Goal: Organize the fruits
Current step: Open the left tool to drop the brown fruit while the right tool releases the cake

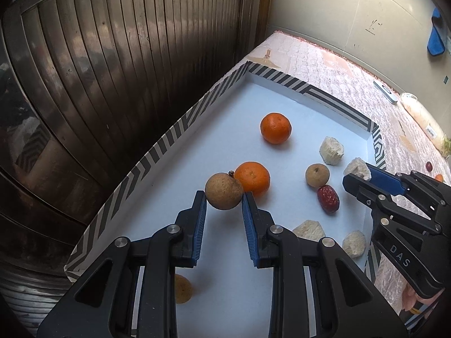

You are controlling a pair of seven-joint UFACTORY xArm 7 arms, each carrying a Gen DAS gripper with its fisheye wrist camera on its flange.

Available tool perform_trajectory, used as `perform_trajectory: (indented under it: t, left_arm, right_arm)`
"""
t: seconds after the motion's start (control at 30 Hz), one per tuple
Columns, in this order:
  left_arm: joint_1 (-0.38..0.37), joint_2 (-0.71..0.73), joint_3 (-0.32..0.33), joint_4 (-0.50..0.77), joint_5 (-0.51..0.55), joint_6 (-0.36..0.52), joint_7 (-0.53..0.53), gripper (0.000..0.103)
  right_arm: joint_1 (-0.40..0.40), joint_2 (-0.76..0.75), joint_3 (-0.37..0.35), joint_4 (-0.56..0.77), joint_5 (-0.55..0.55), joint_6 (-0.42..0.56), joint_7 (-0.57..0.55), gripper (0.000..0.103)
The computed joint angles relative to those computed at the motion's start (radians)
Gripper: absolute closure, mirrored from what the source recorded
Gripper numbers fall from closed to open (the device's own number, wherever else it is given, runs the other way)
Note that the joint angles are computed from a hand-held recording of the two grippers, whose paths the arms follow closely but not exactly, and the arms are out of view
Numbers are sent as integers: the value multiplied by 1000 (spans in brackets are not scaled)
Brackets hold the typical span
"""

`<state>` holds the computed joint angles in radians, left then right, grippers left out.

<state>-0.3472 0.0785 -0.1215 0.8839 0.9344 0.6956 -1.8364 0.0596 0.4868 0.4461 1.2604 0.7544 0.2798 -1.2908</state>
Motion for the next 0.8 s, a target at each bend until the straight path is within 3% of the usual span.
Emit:
perform_trajectory:
  t: [0.2,0.63,0.73,0.8]
  left_arm:
    - [3,15,5,15,-23,2,25,78]
    - [3,34,21,26,-61,-10,62,77]
    - [2,36,23,27,-64,-10,62,73]
    - [-1,34,23,28,-57,-4,56,64]
  right_arm:
    - [37,30,-30,26,-74,-14,68,78]
    - [9,53,19,18,-192,-56,127,78]
    - [-12,52,40,14,-190,-52,125,76]
    - [-38,48,66,7,-170,-51,110,75]
